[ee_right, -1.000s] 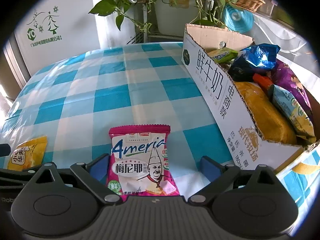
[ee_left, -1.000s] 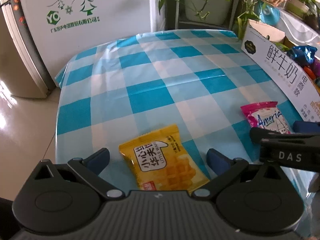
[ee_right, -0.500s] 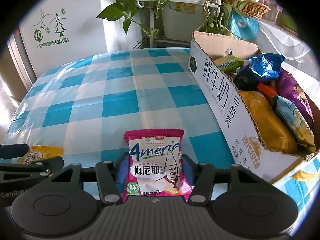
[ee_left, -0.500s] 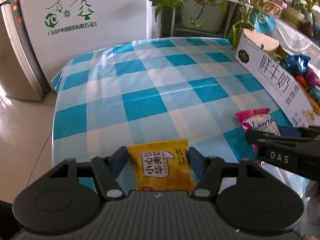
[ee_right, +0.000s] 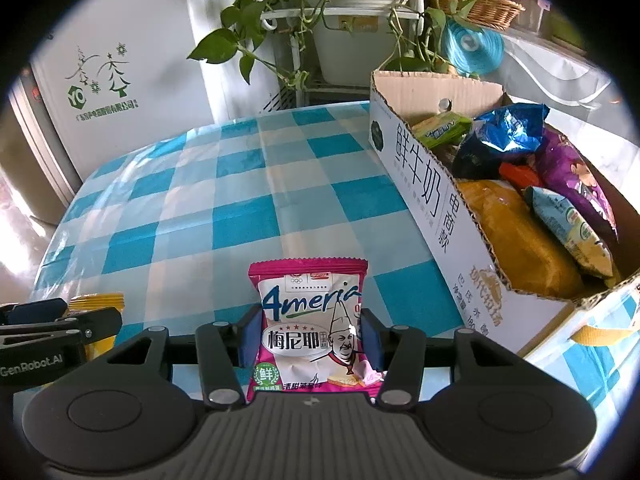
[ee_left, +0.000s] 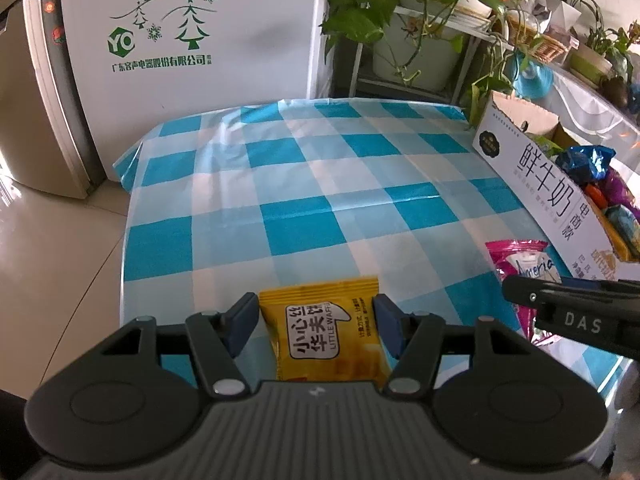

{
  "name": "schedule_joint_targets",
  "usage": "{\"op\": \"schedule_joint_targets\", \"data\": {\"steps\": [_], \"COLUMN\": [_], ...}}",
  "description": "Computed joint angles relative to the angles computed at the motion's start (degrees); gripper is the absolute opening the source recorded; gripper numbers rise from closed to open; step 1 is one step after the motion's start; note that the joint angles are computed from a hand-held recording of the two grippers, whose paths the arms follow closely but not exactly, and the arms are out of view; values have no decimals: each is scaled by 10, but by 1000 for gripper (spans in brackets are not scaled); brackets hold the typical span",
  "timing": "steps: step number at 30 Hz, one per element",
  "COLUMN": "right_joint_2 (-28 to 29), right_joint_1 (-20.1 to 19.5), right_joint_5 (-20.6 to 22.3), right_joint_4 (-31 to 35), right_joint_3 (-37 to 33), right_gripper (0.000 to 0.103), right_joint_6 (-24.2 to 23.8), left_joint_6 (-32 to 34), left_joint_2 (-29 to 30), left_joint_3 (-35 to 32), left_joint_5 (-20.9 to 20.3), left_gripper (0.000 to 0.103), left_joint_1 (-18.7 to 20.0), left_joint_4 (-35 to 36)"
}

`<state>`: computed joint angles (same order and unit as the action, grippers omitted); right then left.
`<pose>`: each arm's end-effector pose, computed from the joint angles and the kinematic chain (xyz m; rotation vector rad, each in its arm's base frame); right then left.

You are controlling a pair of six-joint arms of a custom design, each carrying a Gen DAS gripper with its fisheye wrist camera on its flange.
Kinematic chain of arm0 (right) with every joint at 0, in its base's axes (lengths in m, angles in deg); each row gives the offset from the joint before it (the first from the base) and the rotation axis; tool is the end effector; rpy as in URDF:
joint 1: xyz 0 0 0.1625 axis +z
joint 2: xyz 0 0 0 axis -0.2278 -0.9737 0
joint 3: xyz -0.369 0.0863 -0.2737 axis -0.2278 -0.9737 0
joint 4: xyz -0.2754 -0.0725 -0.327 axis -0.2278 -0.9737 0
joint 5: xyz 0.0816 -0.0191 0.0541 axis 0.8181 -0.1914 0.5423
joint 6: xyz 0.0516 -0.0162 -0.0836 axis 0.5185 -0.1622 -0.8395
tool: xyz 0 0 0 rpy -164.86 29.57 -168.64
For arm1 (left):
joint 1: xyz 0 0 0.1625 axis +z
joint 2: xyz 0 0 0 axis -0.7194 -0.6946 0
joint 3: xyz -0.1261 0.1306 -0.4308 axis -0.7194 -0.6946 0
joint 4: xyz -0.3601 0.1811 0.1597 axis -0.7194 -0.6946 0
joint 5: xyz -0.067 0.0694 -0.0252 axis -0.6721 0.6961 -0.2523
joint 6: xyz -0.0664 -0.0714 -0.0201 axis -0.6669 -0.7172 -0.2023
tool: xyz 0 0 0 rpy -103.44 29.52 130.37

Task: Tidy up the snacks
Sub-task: 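Lift the yellow bag and pink pack off the table with both grippers, then carry the yellow bag and pink pack in both grippers over the cardboard box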

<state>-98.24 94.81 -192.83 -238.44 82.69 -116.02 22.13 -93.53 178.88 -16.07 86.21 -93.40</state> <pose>0.0066 -0.6933 0.3225 0.7138 -2.3985 0.6756 -0.3938 -0.6223 -0.0540 0.0219 2.2089 -0.9516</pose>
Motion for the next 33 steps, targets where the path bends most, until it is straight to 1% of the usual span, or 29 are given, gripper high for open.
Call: {"op": "schedule_joint_targets", "data": {"steps": [5,7,9,15,17,20,24,28,33], "right_joint_2": [-12,-18,-22,-32,-35,-42,-48,-44,-41], "right_joint_1": [4,7,11,20,24,28,27,22,11], "right_joint_5": [9,13,17,29,32,41,61,69,89], "right_joint_4": [28,42,53,81,97,103,123,128,140], "right_joint_3": [-3,-6,-10,-26,-33,-37,-59,-88,-119], "right_gripper": [57,57,57,57,57,57,57,57,57], "right_joint_6": [6,5,-1,-31,-49,-90,-113,-112,-87], "left_joint_6": [8,17,28,38,40,39,39,33,27], "left_joint_2": [-1,-3,-3,-5,-5,-5,-4,-2,4], "left_joint_3": [7,13,18,21,20,15,5,-7,-25], "left_joint_5": [2,2,4,13,20,24,33,39,48], "left_gripper": [62,62,62,62,62,62,62,62,62], "left_joint_1": [-4,-6,-8,-15,-17,-20,-25,-28,-32], "left_joint_4": [-23,-49,-77,-100,-100,-98,-84,-59,-31]}}
